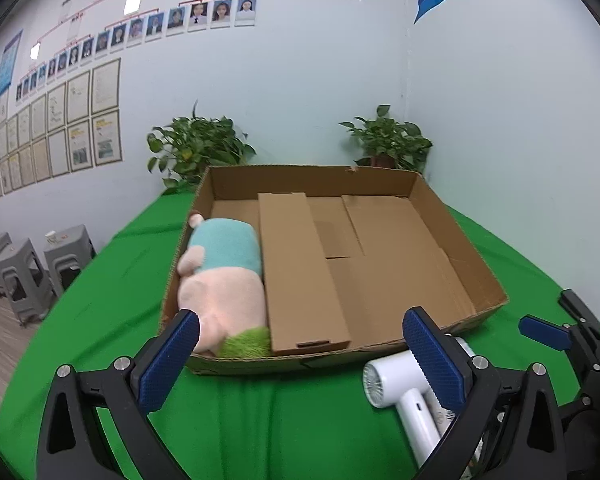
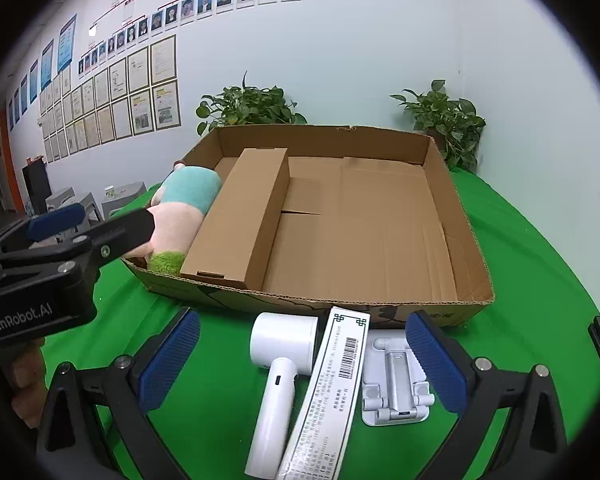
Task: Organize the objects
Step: 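Move the left gripper to the white hair dryer handle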
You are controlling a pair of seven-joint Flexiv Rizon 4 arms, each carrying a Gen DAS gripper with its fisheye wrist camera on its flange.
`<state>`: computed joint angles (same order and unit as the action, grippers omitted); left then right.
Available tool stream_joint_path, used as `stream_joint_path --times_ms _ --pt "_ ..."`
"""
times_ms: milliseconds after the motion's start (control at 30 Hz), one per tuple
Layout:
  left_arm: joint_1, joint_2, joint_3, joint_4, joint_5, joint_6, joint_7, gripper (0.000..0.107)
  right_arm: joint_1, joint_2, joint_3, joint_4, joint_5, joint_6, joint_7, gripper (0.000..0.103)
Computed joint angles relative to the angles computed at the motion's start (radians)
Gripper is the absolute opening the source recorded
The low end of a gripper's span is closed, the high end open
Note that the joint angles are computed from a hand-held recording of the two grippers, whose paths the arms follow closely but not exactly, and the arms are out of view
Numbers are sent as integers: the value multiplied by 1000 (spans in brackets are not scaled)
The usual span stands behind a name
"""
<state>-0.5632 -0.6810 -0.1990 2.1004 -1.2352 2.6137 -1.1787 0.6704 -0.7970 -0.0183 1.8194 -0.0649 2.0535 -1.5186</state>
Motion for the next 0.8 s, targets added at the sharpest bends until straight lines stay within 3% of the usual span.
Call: stream_joint_path --times_ms 267,467,600,667,800 --pt "-5 3 0 21 35 0 -63 102 14 1 -18 9 35 26 -10 102" --pt "-7 2 5 37 60 -6 -107 102 -2 -5 1 23 25 44 -23 102" --pt "-1 11 11 56 90 -26 -139 101 -56 -8 51 39 -24 88 -27 103" --pt "19 27 14 88 162 -66 -187 100 -104 -11 93 65 -80 131 -33 103" --pt "131 51 15 169 466 -171 -405 100 -216 -30 183 125 -266 230 -41 101"
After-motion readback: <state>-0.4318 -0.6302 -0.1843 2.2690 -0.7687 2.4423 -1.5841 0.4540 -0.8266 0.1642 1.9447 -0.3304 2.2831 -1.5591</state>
